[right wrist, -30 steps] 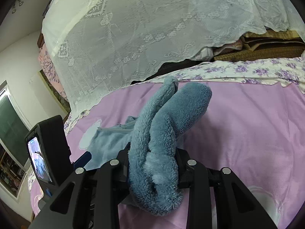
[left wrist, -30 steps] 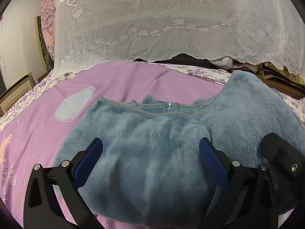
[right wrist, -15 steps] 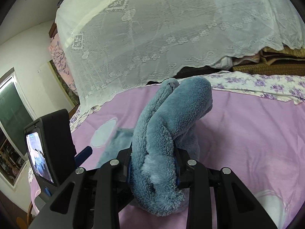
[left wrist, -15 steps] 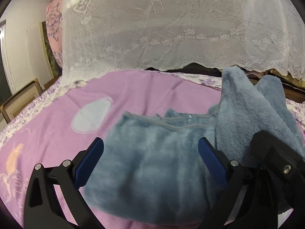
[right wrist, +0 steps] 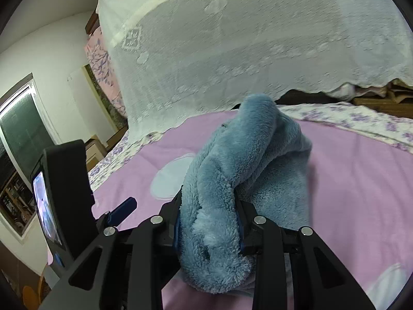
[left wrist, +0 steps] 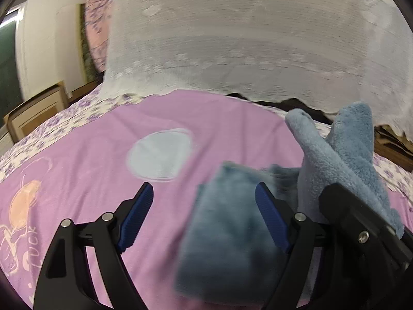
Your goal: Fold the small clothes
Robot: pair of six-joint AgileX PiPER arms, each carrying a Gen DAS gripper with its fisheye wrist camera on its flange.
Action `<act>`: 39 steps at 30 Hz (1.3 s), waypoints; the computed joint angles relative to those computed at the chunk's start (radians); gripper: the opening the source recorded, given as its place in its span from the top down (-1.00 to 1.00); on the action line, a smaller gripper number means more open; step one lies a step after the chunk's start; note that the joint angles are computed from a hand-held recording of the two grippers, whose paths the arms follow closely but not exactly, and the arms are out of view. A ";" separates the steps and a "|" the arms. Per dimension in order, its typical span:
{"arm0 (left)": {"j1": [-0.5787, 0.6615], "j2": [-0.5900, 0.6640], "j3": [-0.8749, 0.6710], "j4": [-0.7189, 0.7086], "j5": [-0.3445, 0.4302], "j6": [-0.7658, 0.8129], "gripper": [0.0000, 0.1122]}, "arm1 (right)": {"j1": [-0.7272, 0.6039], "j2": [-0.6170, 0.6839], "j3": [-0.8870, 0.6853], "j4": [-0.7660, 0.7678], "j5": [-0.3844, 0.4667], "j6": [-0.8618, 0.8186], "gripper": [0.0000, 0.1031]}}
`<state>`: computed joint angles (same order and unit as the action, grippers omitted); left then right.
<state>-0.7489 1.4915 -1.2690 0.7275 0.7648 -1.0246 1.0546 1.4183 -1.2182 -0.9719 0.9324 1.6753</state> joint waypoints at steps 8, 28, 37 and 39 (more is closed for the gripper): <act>0.212 0.024 0.089 -0.160 -0.151 0.129 -0.40 | -0.061 0.210 -0.133 0.061 -0.106 -0.038 0.36; 0.410 0.002 0.141 -0.464 -0.234 0.392 -0.61 | 0.053 0.002 0.106 -0.205 -0.175 0.185 0.07; 0.329 -0.130 0.173 -0.346 -0.239 0.300 -0.68 | -0.014 0.037 0.106 -0.037 -0.050 0.035 0.44; 0.285 -0.141 0.178 -0.267 -0.231 0.241 -0.69 | -0.021 0.090 0.087 -0.002 -0.080 -0.018 0.40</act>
<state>-0.4636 1.3509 -1.0912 0.4604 0.5339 -0.7834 1.0340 1.5084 -1.1313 -0.9743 0.8525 1.6575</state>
